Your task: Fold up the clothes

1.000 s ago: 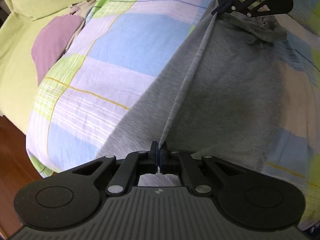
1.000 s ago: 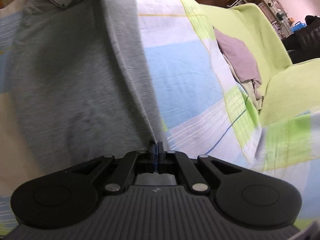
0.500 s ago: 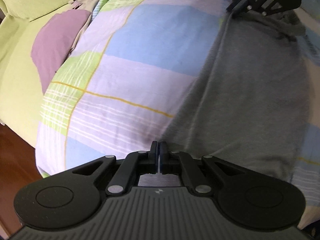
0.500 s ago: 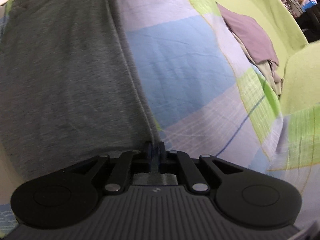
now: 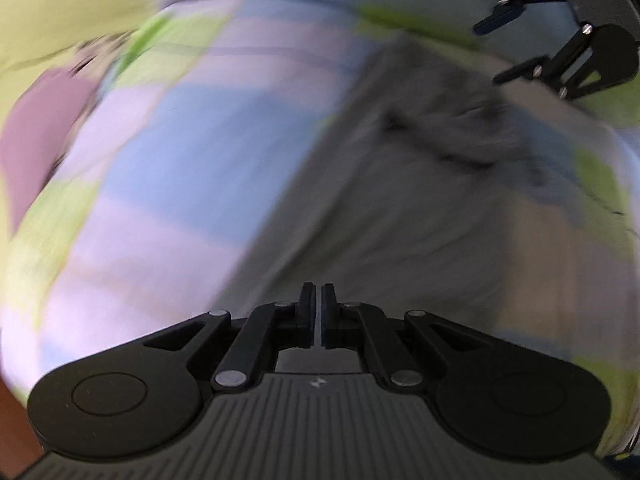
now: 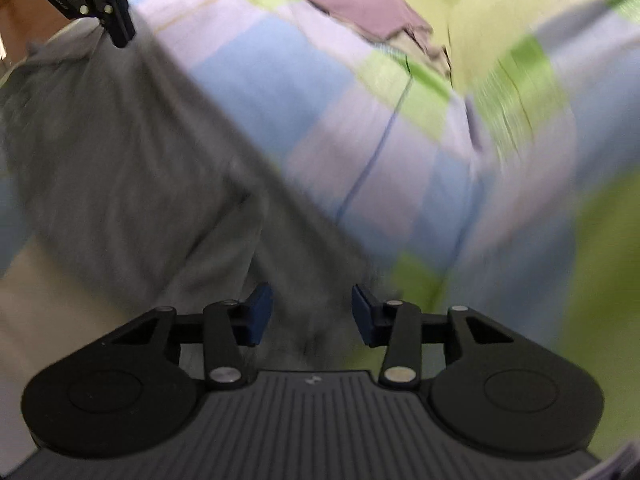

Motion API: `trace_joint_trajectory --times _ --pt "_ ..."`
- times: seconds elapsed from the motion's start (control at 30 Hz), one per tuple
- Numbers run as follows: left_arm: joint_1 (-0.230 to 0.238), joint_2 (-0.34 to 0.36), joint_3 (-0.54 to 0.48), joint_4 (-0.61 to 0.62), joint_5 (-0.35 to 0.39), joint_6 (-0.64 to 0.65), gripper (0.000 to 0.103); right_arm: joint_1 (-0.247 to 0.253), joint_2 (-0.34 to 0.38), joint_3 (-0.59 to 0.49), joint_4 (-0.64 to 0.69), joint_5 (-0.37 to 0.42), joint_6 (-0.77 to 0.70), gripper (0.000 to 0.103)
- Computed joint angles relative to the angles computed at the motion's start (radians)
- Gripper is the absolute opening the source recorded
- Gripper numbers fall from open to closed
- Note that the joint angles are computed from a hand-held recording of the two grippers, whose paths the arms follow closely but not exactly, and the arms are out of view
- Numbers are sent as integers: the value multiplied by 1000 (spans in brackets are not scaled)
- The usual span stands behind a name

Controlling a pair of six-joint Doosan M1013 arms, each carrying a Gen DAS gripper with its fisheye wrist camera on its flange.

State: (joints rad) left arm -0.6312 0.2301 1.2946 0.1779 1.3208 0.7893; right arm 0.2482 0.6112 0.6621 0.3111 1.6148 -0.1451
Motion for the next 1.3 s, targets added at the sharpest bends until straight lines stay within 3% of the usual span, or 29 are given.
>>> trace_joint_trajectory --times 0.07,0.2,0.4,0.43,0.47,0.5,0.6,0.73,0.8,0.83,0.87,0.9,0.93,0.97,1.03,1.17,1.2,1.3 --pt "13 15 2 -2 -26 10 2 -1 -5 17 -34 -2 -3 43" --pt "27 45 -12 -35 -77 38 2 -4 -53 122 -86 -35 -154 43" --pt "23 79 -44 -62 -88 60 2 -20 -120 262 -31 -41 -348 42" --pt "23 80 -41 -64 -89 56 2 -20 -131 291 -18 -63 -373 39" --pt "23 82 -41 -61 -82 53 2 -21 -138 313 -6 -80 -390 10" --pt "23 83 -42 -57 -75 49 2 -18 -128 299 0 -74 -362 1" --pt "25 79 -35 -22 -52 19 2 -24 -100 241 70 -82 -253 1" --pt "33 76 -29 3 -30 -11 2 -4 -46 144 63 -185 21 3" --pt "34 70 -24 16 -23 -12 2 17 -19 113 -11 -229 135 14" --pt "34 66 -22 22 -18 -10 2 28 -25 137 -49 -293 166 24" --pt "33 63 -20 26 -14 -8 2 36 -24 145 -79 -327 198 27" --pt "33 56 -15 33 -6 -8 2 33 -22 141 -56 -309 213 27" --pt "35 50 -10 36 -1 -12 2 29 -15 127 -33 -277 230 32" --pt "36 47 -7 34 2 -16 3 25 -8 113 -11 -245 248 46" --pt "42 36 3 27 12 -31 3 21 11 75 18 -175 307 53" --pt "46 22 18 25 26 -56 3 21 56 -16 28 -76 448 53" --pt "46 19 22 24 29 -62 3 22 85 -67 29 -25 539 52" --pt "46 10 36 22 40 -79 3 25 163 -209 26 107 767 42"
